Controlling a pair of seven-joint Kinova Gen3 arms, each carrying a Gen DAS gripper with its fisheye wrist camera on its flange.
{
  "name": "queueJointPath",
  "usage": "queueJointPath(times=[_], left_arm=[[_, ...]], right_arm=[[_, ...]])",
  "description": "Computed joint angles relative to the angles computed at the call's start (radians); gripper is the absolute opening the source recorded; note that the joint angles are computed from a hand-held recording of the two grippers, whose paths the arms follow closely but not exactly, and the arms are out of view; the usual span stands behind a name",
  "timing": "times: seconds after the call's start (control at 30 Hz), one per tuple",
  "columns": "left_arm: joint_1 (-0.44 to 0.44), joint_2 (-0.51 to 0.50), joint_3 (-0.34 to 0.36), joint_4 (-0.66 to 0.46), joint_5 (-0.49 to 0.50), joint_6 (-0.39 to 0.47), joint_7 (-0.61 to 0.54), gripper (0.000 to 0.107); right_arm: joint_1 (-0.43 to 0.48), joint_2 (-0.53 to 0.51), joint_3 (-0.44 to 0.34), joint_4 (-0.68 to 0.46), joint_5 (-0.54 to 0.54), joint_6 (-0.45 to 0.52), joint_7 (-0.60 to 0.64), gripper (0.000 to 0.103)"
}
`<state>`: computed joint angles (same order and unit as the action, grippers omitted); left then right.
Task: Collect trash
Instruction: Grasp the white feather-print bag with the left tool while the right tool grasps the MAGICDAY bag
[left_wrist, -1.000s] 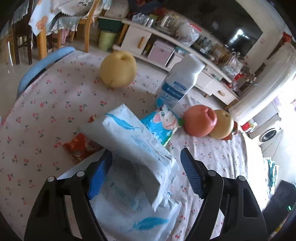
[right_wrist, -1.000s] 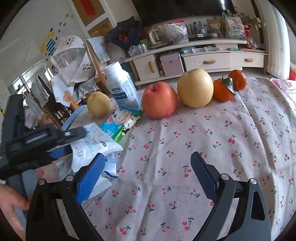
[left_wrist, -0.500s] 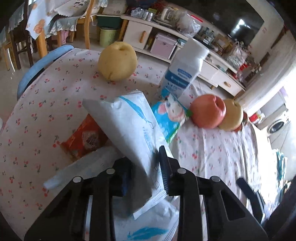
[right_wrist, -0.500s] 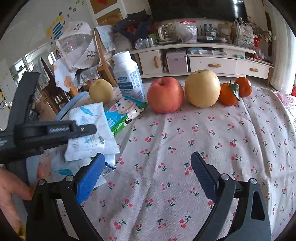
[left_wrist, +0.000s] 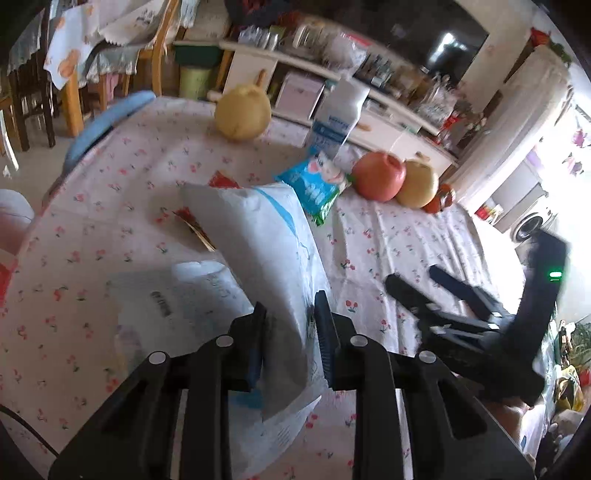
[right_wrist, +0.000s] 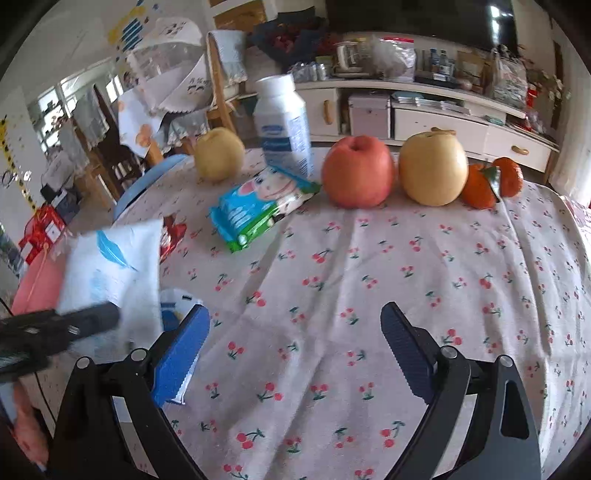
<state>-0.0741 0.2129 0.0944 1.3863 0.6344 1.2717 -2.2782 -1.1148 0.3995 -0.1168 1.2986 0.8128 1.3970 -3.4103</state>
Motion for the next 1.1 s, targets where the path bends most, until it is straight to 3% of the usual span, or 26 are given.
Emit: queueJointPath(times=[0.33,0.43,0.63,0.77,1.0,1.1], left_arm=[[-0.152,-0.009,-0.054,0.026,0.186,0.036,-0.105,0.027],[-0.175,-0.010,-0.064,0.033,0.197,0.012,-0.125,0.027],[-0.195,-0.007,-0.065,0.029,0.206,-0.025,-0.142,0.027],[-0.200,-0.020,-0.068,0.050,0.205,-0.068,-0.171,0.027],[-0.214,-0.009,-0.069,0.051,0.208,-0.076,-0.195,0.027],[-0.224,-0.001,-0.067,0.047,0.216,-0.060,-0.199,0.027]], right_arm=[[0.016,0.023,-0.001,-0.011,-0.021,-0.167,0.049,0.093],[0.009,0.040,0.008,-0.034,-0.027,-0.195,0.075,0.085],[-0.014,0.116,0.038,-0.147,-0.069,-0.159,0.181,0.083],[-0.050,0.168,0.077,-0.232,-0.078,-0.082,0.249,0.083],[-0.046,0.176,0.099,-0.245,-0.121,-0.050,0.257,0.081],[-0.047,0.203,0.102,-0.296,-0.134,0.002,0.301,0.069]])
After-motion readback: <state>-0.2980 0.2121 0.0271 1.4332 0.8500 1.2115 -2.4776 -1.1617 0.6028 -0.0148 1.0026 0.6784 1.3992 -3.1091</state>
